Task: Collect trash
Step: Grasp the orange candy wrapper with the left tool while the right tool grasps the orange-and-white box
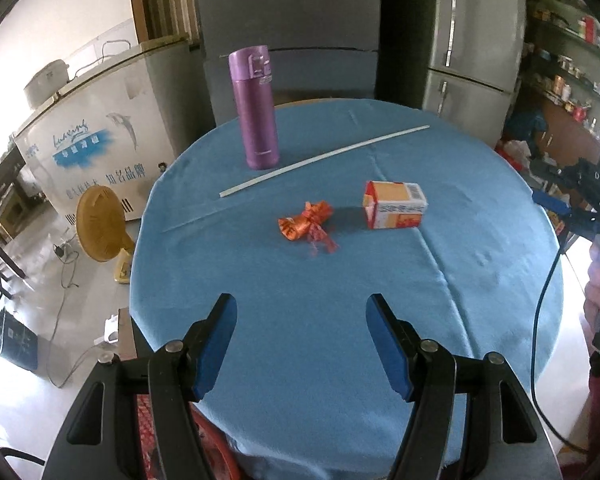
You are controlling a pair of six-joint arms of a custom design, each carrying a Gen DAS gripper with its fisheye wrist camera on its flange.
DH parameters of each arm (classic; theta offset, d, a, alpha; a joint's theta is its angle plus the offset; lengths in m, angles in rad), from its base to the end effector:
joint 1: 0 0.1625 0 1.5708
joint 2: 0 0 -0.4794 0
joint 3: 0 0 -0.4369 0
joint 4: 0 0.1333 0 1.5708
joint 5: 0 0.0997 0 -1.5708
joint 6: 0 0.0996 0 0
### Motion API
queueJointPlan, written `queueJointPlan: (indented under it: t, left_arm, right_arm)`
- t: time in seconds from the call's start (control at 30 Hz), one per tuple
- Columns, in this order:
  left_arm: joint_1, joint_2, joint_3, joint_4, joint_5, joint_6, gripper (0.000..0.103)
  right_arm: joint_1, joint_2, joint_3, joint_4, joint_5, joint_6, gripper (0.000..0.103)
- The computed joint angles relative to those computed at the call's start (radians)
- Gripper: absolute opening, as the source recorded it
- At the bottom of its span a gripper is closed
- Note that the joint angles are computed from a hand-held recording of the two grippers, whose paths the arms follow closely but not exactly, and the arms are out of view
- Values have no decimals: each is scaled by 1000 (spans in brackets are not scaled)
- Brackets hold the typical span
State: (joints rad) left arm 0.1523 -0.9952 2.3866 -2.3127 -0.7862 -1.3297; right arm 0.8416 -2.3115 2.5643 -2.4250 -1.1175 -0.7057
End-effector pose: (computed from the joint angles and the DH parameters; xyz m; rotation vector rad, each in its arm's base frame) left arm -0.3404 -0.2583 0.0183 0.4144 2.2414 -0.7675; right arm -0.0229 -0.2912 0.3896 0.1717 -2.8750 1.1068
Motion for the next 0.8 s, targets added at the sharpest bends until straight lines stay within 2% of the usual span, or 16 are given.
queueJointPlan:
  t: [0.1, 0.27, 0.5, 0.63, 0.8]
  left_arm:
    - [66, 1, 10, -96, 0, 62, 68]
    - [204, 34, -4, -248, -38, 168, 68]
    - [338, 113, -63, -388, -66, 330, 68]
    - [376, 132, -81, -407, -65, 365, 68]
    - [386, 133, -80, -394, -55, 392, 68]
  right_arm:
    - [104, 166, -30, -78, -79, 68, 67]
    - [205, 393, -80, -180, -147, 140, 67]
    - [287, 619, -158, -275, -211, 167, 67]
    - [322, 703, -199, -294, -238, 154, 67]
    - [361, 790, -241, -308, -284, 118, 67]
